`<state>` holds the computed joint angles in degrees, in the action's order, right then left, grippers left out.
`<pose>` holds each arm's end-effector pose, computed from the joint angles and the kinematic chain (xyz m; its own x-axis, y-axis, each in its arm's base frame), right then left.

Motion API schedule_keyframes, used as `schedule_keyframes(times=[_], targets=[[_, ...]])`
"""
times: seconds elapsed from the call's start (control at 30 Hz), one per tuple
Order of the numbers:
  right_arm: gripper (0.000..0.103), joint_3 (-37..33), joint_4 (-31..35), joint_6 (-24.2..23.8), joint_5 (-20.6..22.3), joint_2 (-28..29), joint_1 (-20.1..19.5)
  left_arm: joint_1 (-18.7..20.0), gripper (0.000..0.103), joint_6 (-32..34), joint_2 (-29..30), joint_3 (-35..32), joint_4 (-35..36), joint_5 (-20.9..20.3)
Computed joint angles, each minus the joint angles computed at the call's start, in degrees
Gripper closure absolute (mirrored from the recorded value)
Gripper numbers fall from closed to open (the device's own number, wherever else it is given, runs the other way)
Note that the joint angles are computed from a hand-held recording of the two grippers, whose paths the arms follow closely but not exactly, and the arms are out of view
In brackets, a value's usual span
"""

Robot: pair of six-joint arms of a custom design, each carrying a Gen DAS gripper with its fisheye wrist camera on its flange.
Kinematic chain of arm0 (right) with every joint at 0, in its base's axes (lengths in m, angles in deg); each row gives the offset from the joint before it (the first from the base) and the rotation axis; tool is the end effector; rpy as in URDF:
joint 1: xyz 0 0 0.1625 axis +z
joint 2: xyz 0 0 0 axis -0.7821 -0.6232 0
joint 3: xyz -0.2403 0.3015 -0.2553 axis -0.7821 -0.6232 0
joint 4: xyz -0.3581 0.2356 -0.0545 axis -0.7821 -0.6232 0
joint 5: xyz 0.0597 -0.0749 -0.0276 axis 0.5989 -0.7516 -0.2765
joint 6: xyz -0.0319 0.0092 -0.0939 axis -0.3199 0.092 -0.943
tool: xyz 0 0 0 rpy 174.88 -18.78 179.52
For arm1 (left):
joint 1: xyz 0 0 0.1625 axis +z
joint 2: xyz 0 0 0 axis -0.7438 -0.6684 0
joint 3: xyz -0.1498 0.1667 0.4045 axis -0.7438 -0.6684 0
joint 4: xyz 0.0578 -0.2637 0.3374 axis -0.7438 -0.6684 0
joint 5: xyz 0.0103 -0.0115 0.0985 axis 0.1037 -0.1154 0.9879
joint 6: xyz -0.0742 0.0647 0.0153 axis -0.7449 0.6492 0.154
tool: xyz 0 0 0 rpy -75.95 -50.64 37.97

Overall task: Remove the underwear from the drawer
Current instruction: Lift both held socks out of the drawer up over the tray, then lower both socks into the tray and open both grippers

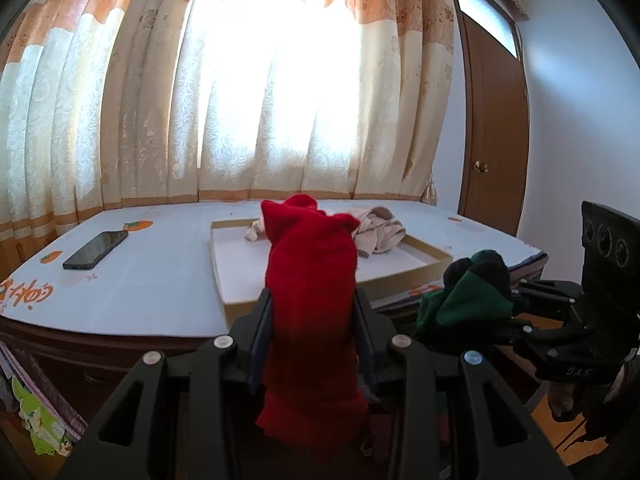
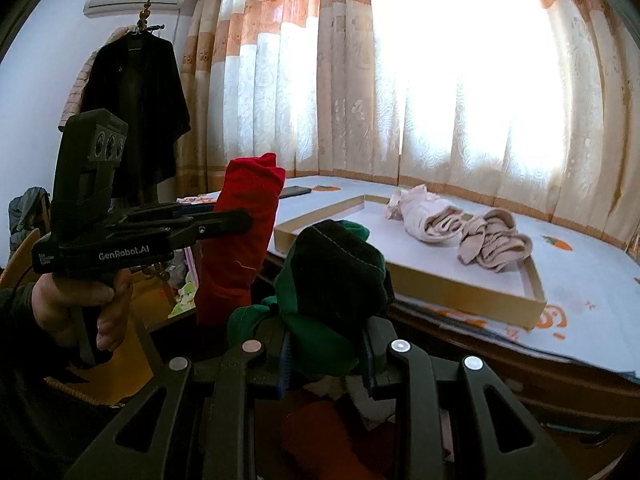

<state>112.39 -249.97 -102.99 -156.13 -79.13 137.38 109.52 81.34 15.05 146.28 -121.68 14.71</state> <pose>0.1001 -0.7809 0.2445 -0.5073 -0.5812 0.6363 -0.8458 0.1944 -0.4968 -0.2245 -0.7686 0.2888 -0.7049 0.3732 -0.6032 0.7069 0.2998 -0.6406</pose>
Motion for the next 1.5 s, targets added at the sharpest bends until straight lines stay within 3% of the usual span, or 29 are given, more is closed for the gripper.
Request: schedule_keyframes(times=[0.43, 0.7, 0.93, 1.23, 1.5], targets=[[0.074, -5.2, 2.4, 0.6, -2.7, 0.3, 2.0, -0.9, 0.067, 2.6, 1.5, -5.8, 2.6, -1.2], [0.074, -8.0, 3.1, -0.3, -4.9, 1.2, 3.1, -0.7, 0.067, 0.2, 2.2, -9.5, 6.9, -1.9], [0.074, -12.7, 4.9, -2.8, -8.4, 2.8, 5.0, -0.6, 0.067, -1.6, 4.4, -16.7, 12.7, -2.0], [0.074, -22.9, 11.5, -2.1, -14.2, 6.9, 7.2, 0.3, 0.067, -4.1, 8.7, -27.4, 21.5, -2.4], [0.074, -32.7, 17.0, -4.3, -20.5, 12.1, 9.1, 1.2, 0.067, -6.7, 13.3, -37.3, 29.1, -2.0]])
